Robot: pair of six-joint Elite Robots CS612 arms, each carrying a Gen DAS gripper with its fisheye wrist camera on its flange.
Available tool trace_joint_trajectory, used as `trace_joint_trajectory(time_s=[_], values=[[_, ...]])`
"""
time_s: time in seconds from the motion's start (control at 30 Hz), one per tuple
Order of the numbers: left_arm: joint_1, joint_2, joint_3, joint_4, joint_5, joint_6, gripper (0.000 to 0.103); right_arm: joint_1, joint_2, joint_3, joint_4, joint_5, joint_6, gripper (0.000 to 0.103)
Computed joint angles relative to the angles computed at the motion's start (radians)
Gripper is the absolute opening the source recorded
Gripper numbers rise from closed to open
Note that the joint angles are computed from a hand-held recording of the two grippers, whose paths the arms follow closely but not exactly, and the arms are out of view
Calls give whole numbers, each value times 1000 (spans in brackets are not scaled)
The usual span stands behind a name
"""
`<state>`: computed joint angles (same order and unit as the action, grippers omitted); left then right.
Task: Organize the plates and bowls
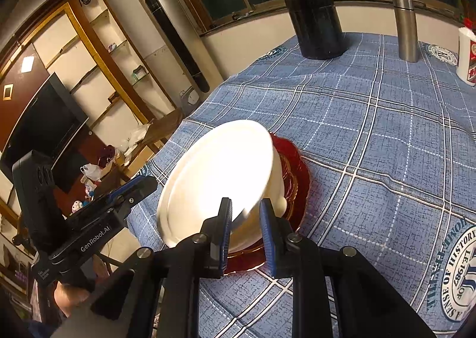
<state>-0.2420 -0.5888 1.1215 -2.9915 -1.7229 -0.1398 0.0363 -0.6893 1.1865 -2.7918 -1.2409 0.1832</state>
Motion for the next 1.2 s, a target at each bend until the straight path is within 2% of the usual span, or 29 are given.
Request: trace_joint_trajectory(time_s=[0.4, 0.77, 0.9, 1.07, 1.2], values=[[-22, -23, 31, -28, 49, 38, 26, -18, -24, 53, -65, 17, 34, 22], [-57, -52, 57, -54, 38, 113, 26, -54, -63, 145, -184, 23, 109, 22], [-80, -59, 53, -25, -13, 171, 26, -83, -86, 202, -262, 16, 165, 23], [-118, -58, 33, 49, -92, 247, 26, -140, -119, 288, -361, -11, 267, 24], [-151, -55, 14, 111, -134, 299, 26, -191, -153, 351, -433, -71, 354, 24]])
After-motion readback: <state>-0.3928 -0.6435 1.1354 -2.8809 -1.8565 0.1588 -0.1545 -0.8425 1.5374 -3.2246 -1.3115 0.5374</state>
